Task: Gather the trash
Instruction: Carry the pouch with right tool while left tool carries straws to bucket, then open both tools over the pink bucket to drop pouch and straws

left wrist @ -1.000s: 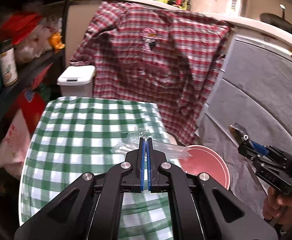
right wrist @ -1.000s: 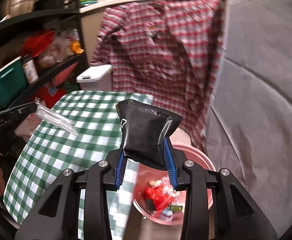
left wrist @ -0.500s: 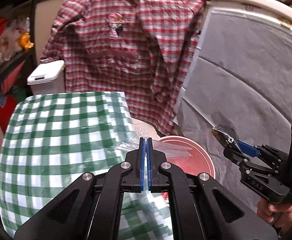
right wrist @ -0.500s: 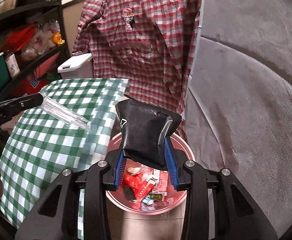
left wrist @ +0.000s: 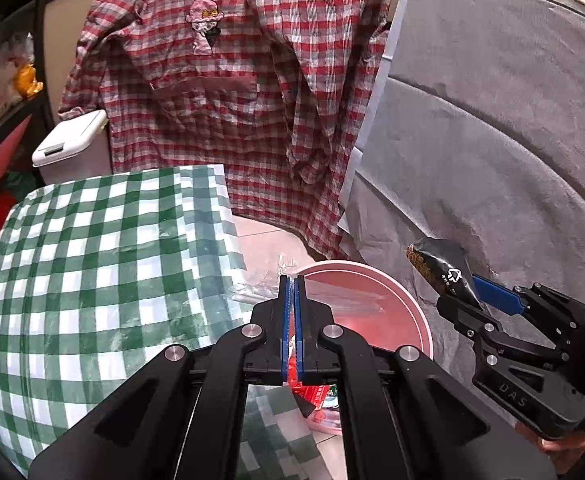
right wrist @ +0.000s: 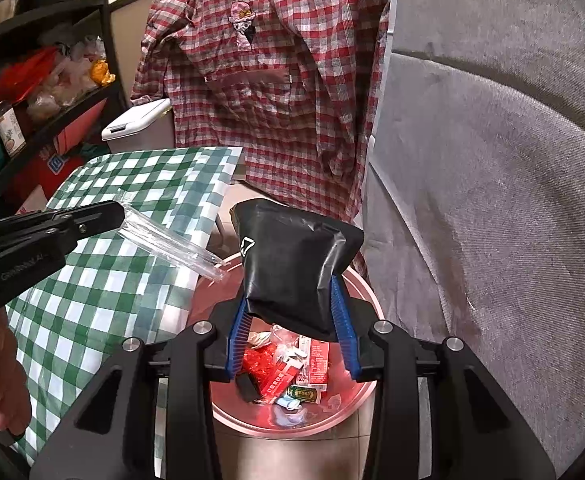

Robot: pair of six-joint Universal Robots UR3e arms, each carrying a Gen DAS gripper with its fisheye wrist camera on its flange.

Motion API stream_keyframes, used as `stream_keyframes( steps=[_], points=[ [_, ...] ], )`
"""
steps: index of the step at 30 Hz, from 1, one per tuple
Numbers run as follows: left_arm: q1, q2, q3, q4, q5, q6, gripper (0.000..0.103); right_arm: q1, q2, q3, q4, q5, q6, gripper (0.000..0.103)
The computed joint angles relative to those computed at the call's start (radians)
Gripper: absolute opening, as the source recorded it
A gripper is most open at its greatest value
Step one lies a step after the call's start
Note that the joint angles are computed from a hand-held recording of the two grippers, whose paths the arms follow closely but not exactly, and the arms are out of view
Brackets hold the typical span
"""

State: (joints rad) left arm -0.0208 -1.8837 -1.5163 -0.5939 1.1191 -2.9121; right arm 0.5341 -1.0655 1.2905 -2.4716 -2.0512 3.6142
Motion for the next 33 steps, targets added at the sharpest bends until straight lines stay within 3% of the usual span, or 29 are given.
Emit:
stream_keyframes(
  steps=[9, 11, 13, 23, 33],
  points=[
    [-0.031, -0.051, 0.048, -0.003, 0.009, -0.014, 0.002, -0.014, 0.012, -0.005, -0.008, 0.010, 0.003, 0.041],
    [-0.034, -0.060, 0.060, -0.016, 0.005, -0.011, 0.002, -0.019, 0.012, -0.006, -0.008, 0.014, 0.000, 0.044],
    [-0.039, -0.066, 0.067, -0.021, 0.010, -0.007, 0.003, -0.021, 0.017, -0.013, -0.001, 0.014, 0.004, 0.055],
    [-0.015, -0.042, 0.036, -0.002, -0.036, 0.002, 0.021, -0.023, 0.031, -0.038, 0.015, 0.005, 0.015, 0.061],
    [0.020, 0.018, -0.029, 0.010, -0.050, 0.033, 0.028, 0.002, -0.003, -0.010, 0.021, -0.041, 0.042, 0.067]
  ],
)
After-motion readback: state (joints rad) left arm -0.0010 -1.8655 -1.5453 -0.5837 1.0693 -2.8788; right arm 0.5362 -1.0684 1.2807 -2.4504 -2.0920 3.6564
